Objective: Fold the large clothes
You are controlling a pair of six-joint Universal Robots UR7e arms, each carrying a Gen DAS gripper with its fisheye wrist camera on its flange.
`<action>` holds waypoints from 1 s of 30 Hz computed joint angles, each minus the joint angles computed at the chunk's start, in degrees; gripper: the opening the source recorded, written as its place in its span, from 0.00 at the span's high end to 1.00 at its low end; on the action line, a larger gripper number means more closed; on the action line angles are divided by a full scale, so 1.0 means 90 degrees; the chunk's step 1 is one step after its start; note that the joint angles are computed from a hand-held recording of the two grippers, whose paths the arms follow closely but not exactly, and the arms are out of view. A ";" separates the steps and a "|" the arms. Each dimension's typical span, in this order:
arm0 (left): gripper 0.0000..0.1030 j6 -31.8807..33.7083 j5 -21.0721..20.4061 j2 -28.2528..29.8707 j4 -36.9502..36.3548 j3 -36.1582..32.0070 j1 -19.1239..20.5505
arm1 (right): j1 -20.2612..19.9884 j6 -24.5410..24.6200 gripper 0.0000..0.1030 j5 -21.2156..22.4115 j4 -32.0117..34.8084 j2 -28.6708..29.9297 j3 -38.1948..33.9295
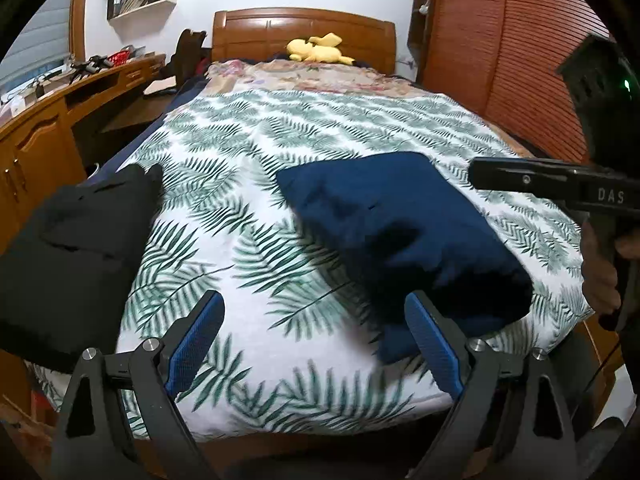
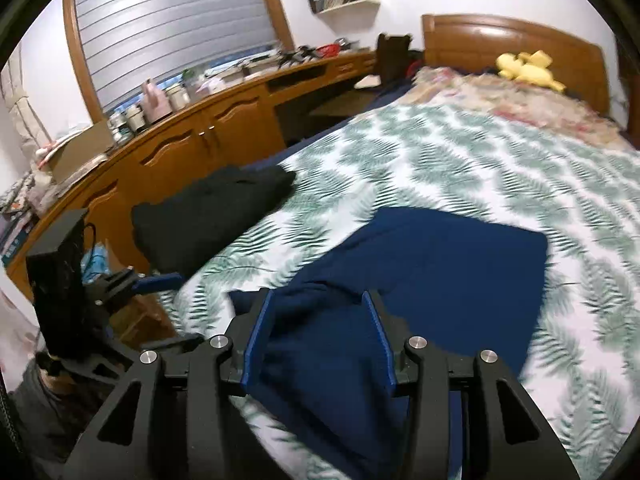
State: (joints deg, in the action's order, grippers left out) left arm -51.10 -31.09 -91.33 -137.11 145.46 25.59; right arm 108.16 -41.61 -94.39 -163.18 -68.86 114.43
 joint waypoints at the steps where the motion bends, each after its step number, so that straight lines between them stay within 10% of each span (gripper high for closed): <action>1: 0.11 0.0058 0.0018 0.0066 -0.0124 -0.0011 -0.0022 | -0.0047 -0.0064 0.55 -0.0067 -0.0131 -0.0091 0.0123; 12: 0.13 0.0725 0.0076 0.0747 -0.1171 -0.0259 0.0048 | -0.0358 -0.0269 0.59 -0.1124 -0.0325 -0.0006 0.0716; 16: 0.49 0.1095 -0.0256 0.0983 -0.1553 -0.0394 0.0303 | -0.0464 -0.0216 0.59 -0.1033 -0.0444 0.0025 0.0873; 23: 0.56 0.0932 -0.0554 0.1126 -0.1276 -0.0483 0.0539 | -0.0589 -0.0301 0.59 -0.0891 -0.0406 -0.0200 0.1016; 25: 0.79 0.0949 -0.0600 0.1080 -0.1466 -0.0384 0.0522 | -0.0674 -0.0387 0.59 -0.0832 -0.0315 -0.0406 0.1102; 30: 0.89 0.0850 -0.0543 0.1066 -0.1381 -0.0323 0.0412 | -0.0687 -0.0547 0.58 -0.0846 -0.0046 -0.0774 0.1129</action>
